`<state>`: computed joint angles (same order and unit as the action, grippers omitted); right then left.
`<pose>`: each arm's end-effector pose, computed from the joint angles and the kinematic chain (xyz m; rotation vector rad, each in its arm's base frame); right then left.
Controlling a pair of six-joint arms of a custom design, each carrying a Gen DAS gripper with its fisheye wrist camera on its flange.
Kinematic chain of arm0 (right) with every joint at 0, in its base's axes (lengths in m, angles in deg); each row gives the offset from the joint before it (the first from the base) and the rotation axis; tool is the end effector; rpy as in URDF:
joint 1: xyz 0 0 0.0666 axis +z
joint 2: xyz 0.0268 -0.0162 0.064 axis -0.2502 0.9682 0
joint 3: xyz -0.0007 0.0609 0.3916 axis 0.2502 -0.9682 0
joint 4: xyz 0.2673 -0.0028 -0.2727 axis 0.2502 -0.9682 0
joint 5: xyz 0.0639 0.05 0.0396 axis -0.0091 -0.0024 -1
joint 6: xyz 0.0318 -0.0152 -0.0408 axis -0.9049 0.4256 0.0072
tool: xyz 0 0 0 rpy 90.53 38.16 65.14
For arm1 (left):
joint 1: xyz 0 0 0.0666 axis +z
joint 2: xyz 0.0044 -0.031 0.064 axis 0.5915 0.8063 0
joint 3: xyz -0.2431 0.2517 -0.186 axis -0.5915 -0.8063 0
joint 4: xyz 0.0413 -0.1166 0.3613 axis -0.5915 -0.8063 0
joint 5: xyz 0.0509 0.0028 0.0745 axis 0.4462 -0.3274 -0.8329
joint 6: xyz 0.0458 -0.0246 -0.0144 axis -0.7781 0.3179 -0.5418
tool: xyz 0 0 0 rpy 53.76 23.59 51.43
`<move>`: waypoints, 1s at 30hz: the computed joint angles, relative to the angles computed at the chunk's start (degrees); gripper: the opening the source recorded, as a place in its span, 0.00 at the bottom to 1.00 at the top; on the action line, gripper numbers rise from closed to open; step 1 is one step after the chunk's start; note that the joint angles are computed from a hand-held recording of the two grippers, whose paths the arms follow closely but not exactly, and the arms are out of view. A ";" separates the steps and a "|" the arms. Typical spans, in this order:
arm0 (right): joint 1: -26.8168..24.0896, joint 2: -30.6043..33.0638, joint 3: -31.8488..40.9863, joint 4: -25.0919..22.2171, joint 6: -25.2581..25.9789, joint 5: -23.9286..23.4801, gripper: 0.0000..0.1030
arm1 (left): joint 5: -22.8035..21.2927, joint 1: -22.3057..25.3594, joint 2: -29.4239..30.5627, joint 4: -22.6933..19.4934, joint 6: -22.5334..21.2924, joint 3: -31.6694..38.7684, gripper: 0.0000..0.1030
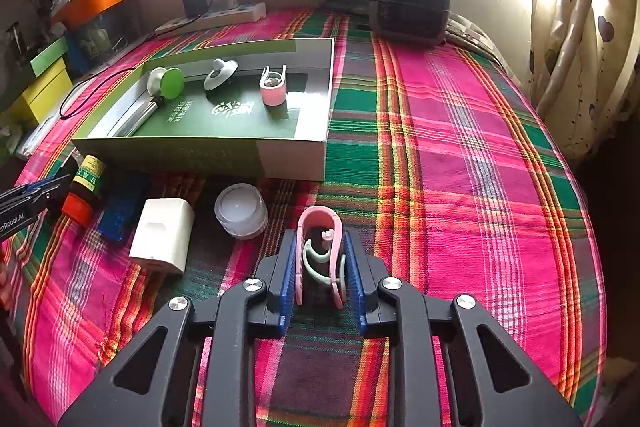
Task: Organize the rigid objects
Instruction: 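Grasp the black case with the left tool while the right tool grasps the pink-and-white earphone hook, then carry the black case in the left tool while the right tool carries the earphone hook over the tray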
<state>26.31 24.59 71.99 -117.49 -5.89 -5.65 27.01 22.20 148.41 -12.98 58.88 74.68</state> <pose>0.4732 0.3817 0.3883 0.4991 2.4256 -0.1714 0.6365 -0.1696 0.3859 0.6348 2.4043 -0.3587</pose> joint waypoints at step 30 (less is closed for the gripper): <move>0.29 0.03 0.40 -0.51 -0.52 0.82 0.23 | -0.59 -0.16 -0.97 1.13 -0.64 -1.02 0.25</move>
